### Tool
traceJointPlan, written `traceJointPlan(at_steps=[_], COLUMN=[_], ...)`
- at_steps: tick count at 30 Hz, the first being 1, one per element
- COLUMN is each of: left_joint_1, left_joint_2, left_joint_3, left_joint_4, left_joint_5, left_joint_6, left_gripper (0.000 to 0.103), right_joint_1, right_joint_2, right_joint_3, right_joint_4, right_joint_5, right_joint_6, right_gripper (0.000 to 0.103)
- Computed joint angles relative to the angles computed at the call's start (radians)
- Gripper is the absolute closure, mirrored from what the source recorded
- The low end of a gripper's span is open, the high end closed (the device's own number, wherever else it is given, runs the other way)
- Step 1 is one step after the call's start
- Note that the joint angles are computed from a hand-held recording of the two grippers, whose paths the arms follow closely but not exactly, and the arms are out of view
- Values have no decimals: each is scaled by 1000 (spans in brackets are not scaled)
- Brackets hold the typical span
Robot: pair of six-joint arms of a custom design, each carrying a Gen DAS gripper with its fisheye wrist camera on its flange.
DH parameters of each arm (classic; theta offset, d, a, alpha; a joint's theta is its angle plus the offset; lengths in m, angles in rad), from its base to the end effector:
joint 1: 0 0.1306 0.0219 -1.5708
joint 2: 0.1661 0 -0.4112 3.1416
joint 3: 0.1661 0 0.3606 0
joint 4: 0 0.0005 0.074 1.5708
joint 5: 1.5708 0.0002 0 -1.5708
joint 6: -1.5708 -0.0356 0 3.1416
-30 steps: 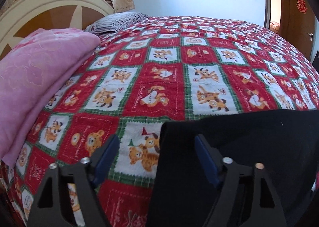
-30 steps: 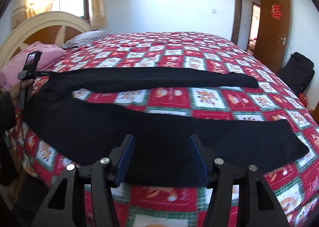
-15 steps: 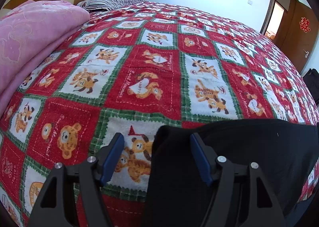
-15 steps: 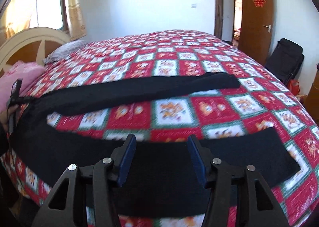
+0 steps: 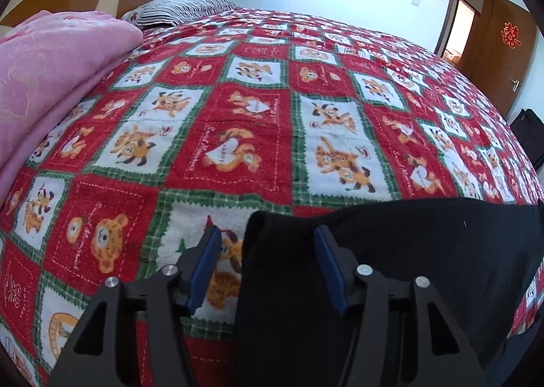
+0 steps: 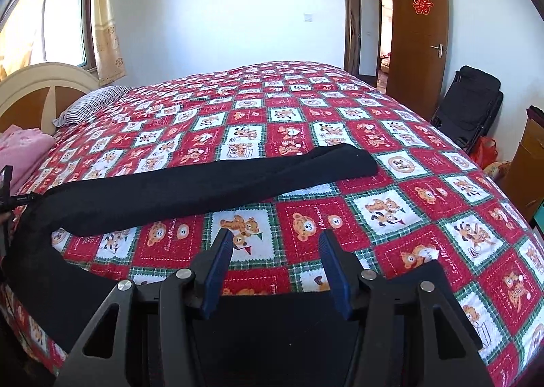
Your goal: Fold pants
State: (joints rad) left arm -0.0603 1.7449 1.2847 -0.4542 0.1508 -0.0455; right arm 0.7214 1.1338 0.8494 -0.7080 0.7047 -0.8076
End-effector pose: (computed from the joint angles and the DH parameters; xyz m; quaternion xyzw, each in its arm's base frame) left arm 0.5473 -0.0389 0.2715 0.0742 0.9413 -0.0737 0.3209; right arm 0.2507 0.1891 0.3408 0.1371 0.8945 -0.0535 0.4221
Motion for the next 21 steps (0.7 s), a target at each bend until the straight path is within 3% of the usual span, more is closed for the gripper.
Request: traceJointPlan(at_steps=[4, 5, 7, 14, 21], left_joint_1=[12, 17, 23, 26, 27], left_joint_2=[-15, -19, -23, 1, 8], left_joint_3=[-28, -37, -48, -24, -24], left_joint_4=[46, 61, 84, 53, 59], left_joint_5=[77, 107, 129, 143, 148], left_joint_6=[15, 15, 31, 48, 52], left_gripper=[86, 89, 89, 88, 87], right_joint_1=[-66, -99, -147, -375, -539], right_joint_2=[2, -1, 0, 83, 212], right_joint_3=[11, 17, 28, 83, 167], right_joint_4=[27, 34, 46, 119, 168], right_joint_5=[-39, -56, -79, -176, -344], right_joint_6=[56, 74, 99, 264, 322], right_gripper=[49, 49, 49, 49, 49])
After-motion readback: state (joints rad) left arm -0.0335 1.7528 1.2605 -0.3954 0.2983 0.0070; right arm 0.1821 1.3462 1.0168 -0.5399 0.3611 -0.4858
